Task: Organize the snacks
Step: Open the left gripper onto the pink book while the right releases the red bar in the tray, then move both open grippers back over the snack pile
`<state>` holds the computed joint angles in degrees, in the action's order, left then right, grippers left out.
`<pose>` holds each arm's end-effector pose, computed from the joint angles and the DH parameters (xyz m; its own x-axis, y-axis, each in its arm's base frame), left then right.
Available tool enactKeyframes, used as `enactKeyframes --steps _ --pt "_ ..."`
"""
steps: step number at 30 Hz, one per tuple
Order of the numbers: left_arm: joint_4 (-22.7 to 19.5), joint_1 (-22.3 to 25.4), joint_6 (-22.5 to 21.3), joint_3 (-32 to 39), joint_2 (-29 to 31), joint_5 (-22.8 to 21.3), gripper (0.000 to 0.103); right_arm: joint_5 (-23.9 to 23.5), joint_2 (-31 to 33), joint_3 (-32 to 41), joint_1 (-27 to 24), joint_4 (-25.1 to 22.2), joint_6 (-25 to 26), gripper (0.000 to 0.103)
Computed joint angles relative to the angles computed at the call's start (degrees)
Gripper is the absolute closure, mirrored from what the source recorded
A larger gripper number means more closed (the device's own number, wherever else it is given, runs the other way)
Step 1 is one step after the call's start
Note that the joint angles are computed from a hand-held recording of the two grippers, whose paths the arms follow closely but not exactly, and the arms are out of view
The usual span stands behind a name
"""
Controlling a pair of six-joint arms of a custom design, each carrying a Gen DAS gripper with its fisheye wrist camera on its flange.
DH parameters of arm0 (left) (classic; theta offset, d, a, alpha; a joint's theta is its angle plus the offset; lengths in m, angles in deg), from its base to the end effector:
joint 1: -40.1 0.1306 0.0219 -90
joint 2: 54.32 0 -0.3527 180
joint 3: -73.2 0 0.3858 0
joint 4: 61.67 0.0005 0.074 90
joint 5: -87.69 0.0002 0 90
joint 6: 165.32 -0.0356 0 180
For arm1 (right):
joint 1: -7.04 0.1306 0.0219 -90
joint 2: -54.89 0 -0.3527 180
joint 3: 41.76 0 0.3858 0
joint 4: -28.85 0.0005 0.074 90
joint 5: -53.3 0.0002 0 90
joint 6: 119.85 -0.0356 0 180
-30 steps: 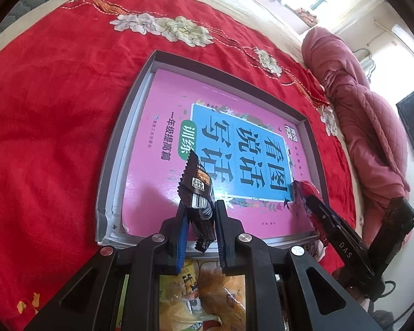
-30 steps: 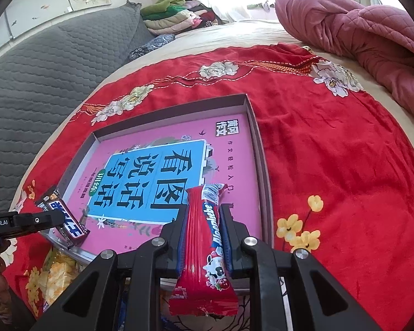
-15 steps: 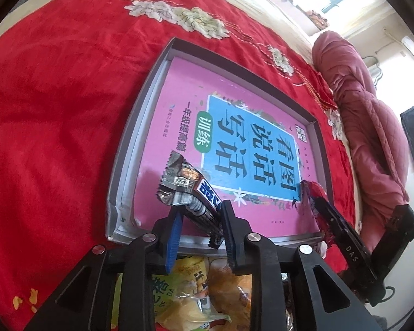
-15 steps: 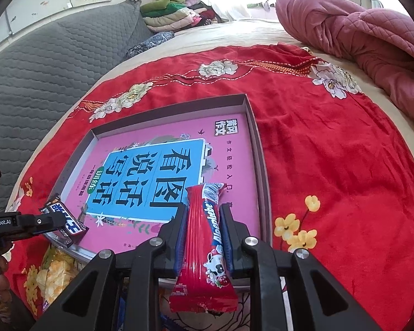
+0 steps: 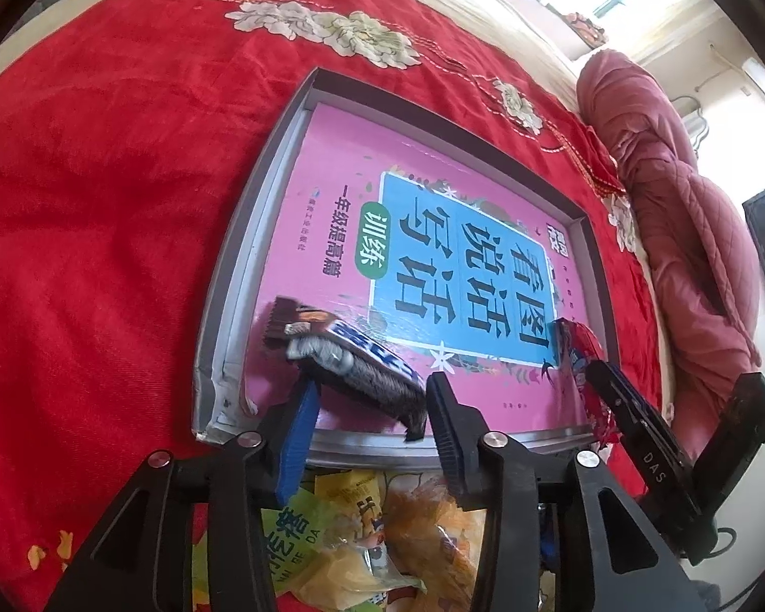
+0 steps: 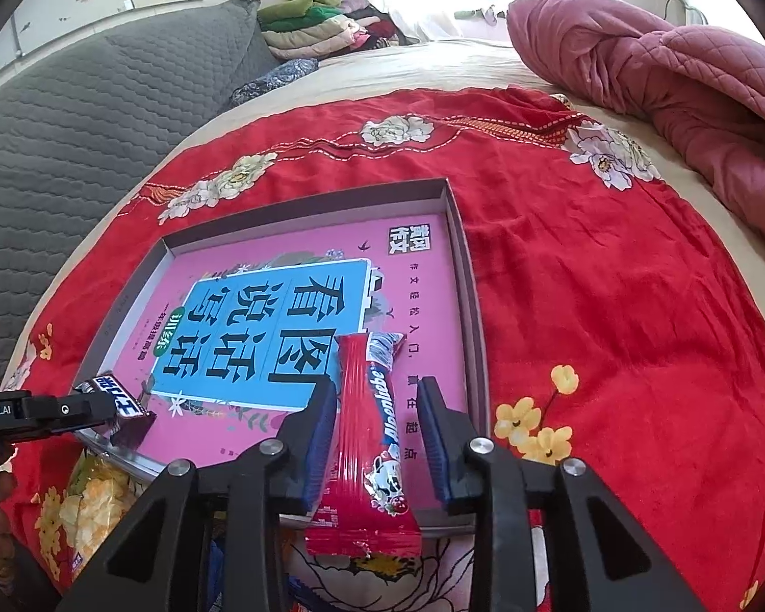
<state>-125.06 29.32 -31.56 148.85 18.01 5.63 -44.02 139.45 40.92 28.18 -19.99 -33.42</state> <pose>0.3471 -0.0716 0.3942 -0.7898 -0.5469 -0.2776 -0.4061 0.8055 -0.4315 0.4118 0.1636 0.3843 -0.7475 -0.2228 -0.6257 -0.3871 0.9117 0.1379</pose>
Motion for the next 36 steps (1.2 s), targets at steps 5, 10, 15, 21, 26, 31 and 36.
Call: enactKeyframes --steps 5,10,15,21,26,31,36 --pt "-0.4 0.0 -0.2 0.2 -0.1 0.0 0.055 0.0 -0.1 0.0 -0.1 -0.1 -0.3 0.066" --pt "-1.0 -0.2 -0.3 0.5 -0.3 -0.3 0.053 -0.5 -0.1 0.2 -0.5 0.0 -0.8 0.065" --pt "-1.7 -0.5 -0.3 1.0 -0.3 -0.7 0.052 -0.8 -0.3 0.3 -0.6 0.1 -1.0 0.065" --pt "-2.7 -1.2 -0.8 2.2 -0.7 -2.0 0.051 -0.9 -0.8 0.3 -0.5 0.4 -0.6 0.065" --pt "-3.6 -1.6 -1.3 3.3 -1.2 -3.3 0.042 -1.7 -1.5 0.3 -0.7 1.0 -0.6 0.054" --pt "-4.3 -2.1 -1.3 4.0 -1.9 -3.9 0.042 -2.9 -2.4 0.3 -1.0 1.8 -0.8 0.049" --pt "-5.2 -2.6 -1.2 4.6 -2.4 -4.5 0.042 -3.7 -2.8 0.4 -1.2 1.6 -1.1 0.048"
